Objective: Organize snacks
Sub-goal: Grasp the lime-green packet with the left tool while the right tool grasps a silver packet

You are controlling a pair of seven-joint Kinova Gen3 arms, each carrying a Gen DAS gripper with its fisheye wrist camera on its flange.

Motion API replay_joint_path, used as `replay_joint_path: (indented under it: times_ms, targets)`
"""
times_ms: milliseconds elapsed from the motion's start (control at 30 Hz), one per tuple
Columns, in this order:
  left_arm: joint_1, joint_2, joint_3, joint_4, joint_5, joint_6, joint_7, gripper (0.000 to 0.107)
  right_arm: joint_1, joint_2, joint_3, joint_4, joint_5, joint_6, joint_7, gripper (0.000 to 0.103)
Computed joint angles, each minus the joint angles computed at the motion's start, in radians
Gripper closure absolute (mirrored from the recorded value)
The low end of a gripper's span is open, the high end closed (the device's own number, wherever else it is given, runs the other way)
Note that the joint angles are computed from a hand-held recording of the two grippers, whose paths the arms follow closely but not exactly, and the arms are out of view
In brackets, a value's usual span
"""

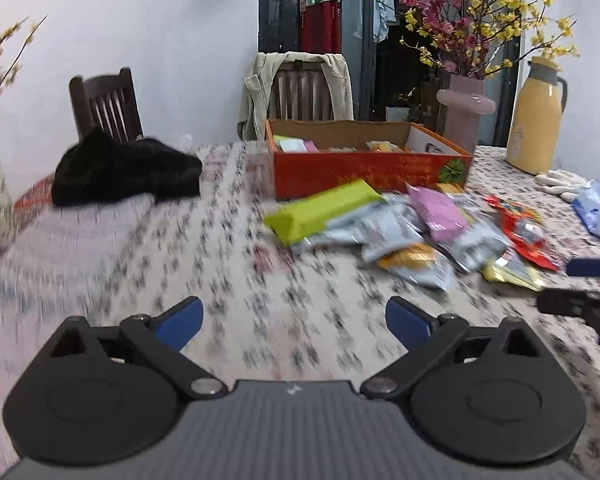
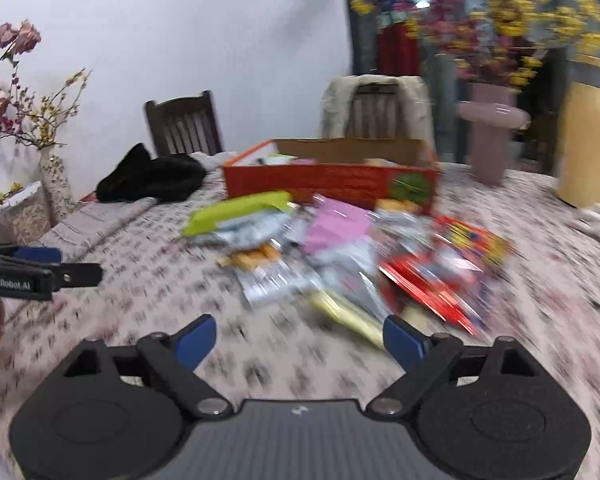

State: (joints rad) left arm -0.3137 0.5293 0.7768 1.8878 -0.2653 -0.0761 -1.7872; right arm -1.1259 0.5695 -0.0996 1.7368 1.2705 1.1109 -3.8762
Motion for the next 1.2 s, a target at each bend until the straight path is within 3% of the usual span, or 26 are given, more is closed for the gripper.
replay_joint_path:
  times_ms: [133, 200, 300, 400, 500, 567, 600, 667, 767, 800, 867, 967, 1200]
  targets:
    - [0.098, 0.057, -0.082, -0.156, 0.002, 0.061, -0.06, 0.007, 0.185, 0.048, -0.036, -0.113, 0.071, -0.147, 0.163, 0.026]
    - [0.112, 0.115, -0.064, -0.248, 0.004, 0.116, -0.129, 0.007, 0.278, 0.084, -0.068, -0.194, 0.069, -0.212, 0.244, 0.032]
    - [0.143, 0.206, -0.033, -0.387, -0.004, 0.204, -0.241, 0.007, 0.412, 0.166, -0.179, -0.333, 0.072, -0.189, 0.366, 0.035]
    - [0.16, 0.302, 0.035, -0.523, -0.011, 0.326, -0.362, 0.009, 0.482, 0.231, -0.247, -0.448, 0.031, -0.138, 0.488, 0.049]
    - [0.186, 0.404, 0.108, -0.662, 0.004, 0.447, -0.478, 0.014, 0.444, 0.199, -0.155, -0.412, -0.041, -0.193, 0.512, 0.061]
    - [0.219, 0.466, 0.135, -0.755, -0.003, 0.529, -0.511, 0.025, 0.398, 0.151, -0.083, -0.33, -0.051, -0.232, 0.464, 0.061]
    - [0.247, 0.482, 0.123, -0.801, -0.006, 0.569, -0.504, 0.03, 0.382, 0.131, -0.068, -0.296, -0.048, -0.234, 0.441, 0.062]
    - [0.32, 0.505, 0.067, -0.894, -0.014, 0.638, -0.465, 0.051, 0.354, 0.087, -0.054, -0.216, -0.002, -0.226, 0.361, 0.062]
    - [0.372, 0.55, 0.024, -1.023, 0.059, 0.755, -0.498, 0.068, 0.301, 0.02, -0.02, -0.102, 0.038, -0.219, 0.239, 0.062]
    - [0.376, 0.554, 0.016, -1.042, 0.083, 0.776, -0.5, 0.068, 0.291, 0.006, -0.017, -0.076, 0.049, -0.217, 0.203, 0.062]
    - [0.376, 0.537, 0.007, -1.025, 0.086, 0.767, -0.479, 0.071, 0.292, -0.013, -0.044, -0.038, 0.065, -0.187, 0.149, 0.062]
    - [0.359, 0.462, -0.027, -0.901, 0.083, 0.662, -0.415, 0.072, 0.29, -0.028, -0.07, 0.004, 0.082, -0.157, 0.093, 0.062]
    - [0.243, 0.238, -0.056, -0.577, 0.315, 0.489, -0.4, 0.072, 0.28, -0.048, -0.158, 0.068, 0.135, -0.063, -0.032, 0.062]
